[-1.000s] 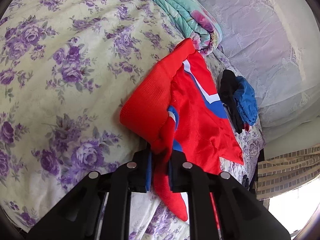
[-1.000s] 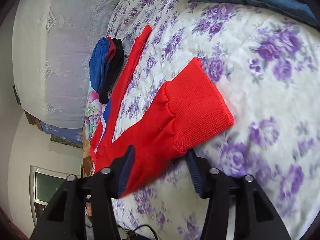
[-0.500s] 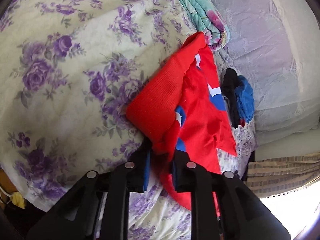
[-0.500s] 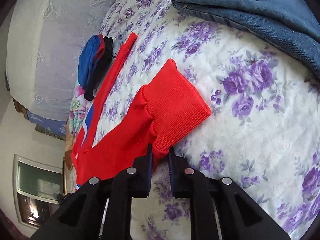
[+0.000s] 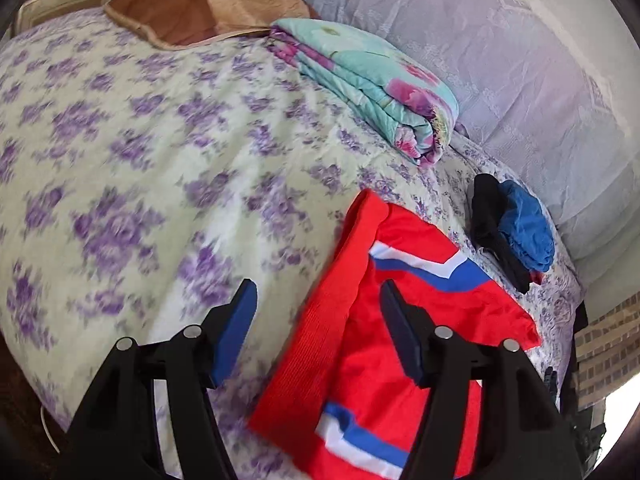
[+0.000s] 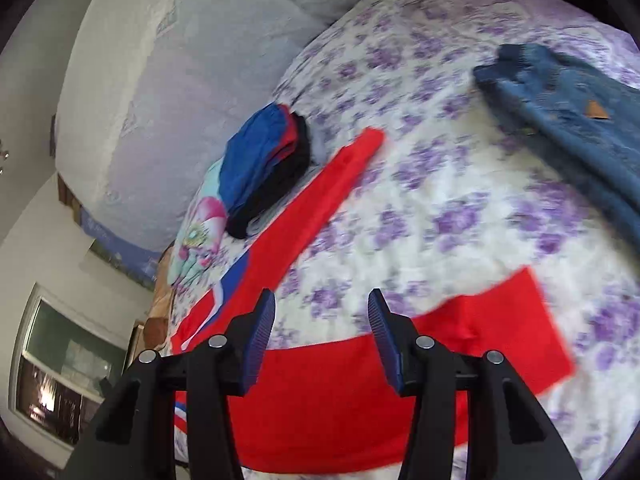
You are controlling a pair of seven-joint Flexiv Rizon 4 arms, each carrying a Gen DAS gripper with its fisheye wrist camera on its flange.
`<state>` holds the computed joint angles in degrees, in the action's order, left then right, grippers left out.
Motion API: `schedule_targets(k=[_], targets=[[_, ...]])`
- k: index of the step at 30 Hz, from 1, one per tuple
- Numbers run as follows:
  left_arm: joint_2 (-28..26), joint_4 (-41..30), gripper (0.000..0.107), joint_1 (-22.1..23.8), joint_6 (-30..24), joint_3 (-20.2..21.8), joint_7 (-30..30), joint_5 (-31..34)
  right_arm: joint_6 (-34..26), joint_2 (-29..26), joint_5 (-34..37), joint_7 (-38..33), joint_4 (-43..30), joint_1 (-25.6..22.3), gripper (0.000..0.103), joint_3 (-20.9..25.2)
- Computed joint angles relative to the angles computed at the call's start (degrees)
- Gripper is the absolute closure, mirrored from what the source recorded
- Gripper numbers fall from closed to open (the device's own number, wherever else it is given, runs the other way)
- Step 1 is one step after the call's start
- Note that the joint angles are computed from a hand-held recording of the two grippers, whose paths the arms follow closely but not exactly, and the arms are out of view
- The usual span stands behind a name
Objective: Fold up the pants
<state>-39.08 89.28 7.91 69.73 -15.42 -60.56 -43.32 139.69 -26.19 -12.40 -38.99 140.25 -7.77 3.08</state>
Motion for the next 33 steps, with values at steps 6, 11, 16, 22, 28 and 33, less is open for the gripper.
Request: schedule_targets(k=[6, 11, 16, 22, 28, 33], targets=[[-9.6, -17.4, 0.045, -4.0, -11.7, 4.9, -8.3, 8.9, -9.3, -6.4, -13.1, 4.5, -16.9, -0.9, 0.052, 2.9], [-16.6, -28.4, 0.045, -6.1, -18.3, 8.6, -15.1, 15.0, -19.2, -15.1, -25.5, 14.3, -30.1, -7.0, 0.05, 8.4], [-20.0, -31.7, 0.04, -3.7, -21.4, 5.5, -15.5, 14.7, -27.4, -25.2, -34.8, 19.2, -36.9, -18.0, 0.054, 20.0], [-17.5, -27.7, 0.038, -3.4, -14.2, 3.5, -13.0, 13.6, -32.8, -23.4, -35.7, 16.5, -35.5, -21.1, 0.044, 24.4], [-16.6, -25.4, 0.017, -3.5, -6.6, 0.9, -4.9, 12.6, -16.4, -15.6, -18.5, 4.3, -29.1, -4.5, 0.004, 7.0], [-19.0, -27.6, 0.017, -3.9, -11.5, 1.1, -4.5, 12.1, -17.1, -14.0, -7.4, -2.7, -27.3, 4.4, 0.004, 0.0]])
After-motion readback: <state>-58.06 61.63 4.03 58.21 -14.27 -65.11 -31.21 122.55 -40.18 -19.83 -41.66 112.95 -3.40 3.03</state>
